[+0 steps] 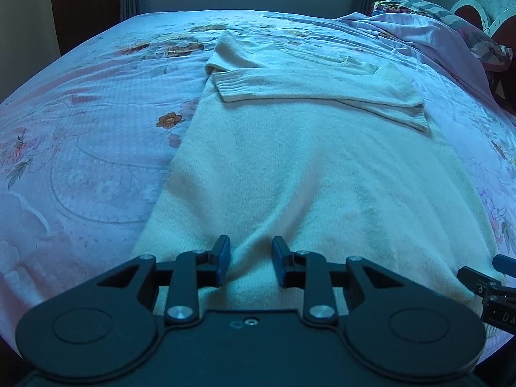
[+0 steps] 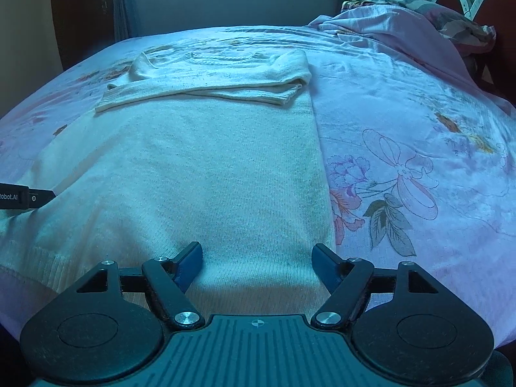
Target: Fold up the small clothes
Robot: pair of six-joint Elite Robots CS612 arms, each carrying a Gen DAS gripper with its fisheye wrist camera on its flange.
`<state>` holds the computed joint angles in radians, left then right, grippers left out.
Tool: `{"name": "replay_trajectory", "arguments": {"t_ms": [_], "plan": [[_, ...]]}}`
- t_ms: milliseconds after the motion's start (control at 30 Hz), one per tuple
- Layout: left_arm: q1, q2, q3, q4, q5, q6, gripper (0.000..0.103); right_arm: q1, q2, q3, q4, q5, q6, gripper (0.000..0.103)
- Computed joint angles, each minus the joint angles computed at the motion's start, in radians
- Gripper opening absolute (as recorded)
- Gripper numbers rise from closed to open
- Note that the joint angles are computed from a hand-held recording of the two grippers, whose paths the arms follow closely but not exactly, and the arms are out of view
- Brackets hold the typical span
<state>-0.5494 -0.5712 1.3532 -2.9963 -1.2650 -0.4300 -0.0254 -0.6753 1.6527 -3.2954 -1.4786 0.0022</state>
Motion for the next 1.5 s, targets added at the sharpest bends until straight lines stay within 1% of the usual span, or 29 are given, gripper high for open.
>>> {"name": "replay_trajectory", "arguments": {"t_ms": [233,500,700,933,1133,1300,1500], "plan": [[-0.002,0.002,-0.005,0.012,0.005,-0.009,0.027,-0.003,-0.002,0.004,0.002,0.008,-0.012,0.075],[-0.007,0.003,-0.015,0.043,0.027,0.011,0.027,-0.002,0.001,0.001,0.002,0.01,0.002,0.077],[-0.01,0.001,-0.015,0.054,0.039,0.02,0.027,0.003,0.009,0.003,-0.029,-0.004,0.004,0.079],[-0.017,0.0,-0.021,0.077,0.062,0.017,0.027,-0.004,0.007,0.008,-0.034,0.017,0.004,0.079],[-0.008,-0.003,-0.024,0.088,0.031,0.026,0.027,-0.002,0.006,0.006,-0.028,0.013,0.003,0.079],[-0.001,-0.013,-0.007,0.064,0.0,0.044,0.028,0.0,0.005,0.004,-0.021,0.008,-0.006,0.08],[-0.003,-0.039,0.054,-0.015,0.03,0.063,0.028,0.0,-0.008,0.007,-0.01,0.002,-0.016,0.079]]}}
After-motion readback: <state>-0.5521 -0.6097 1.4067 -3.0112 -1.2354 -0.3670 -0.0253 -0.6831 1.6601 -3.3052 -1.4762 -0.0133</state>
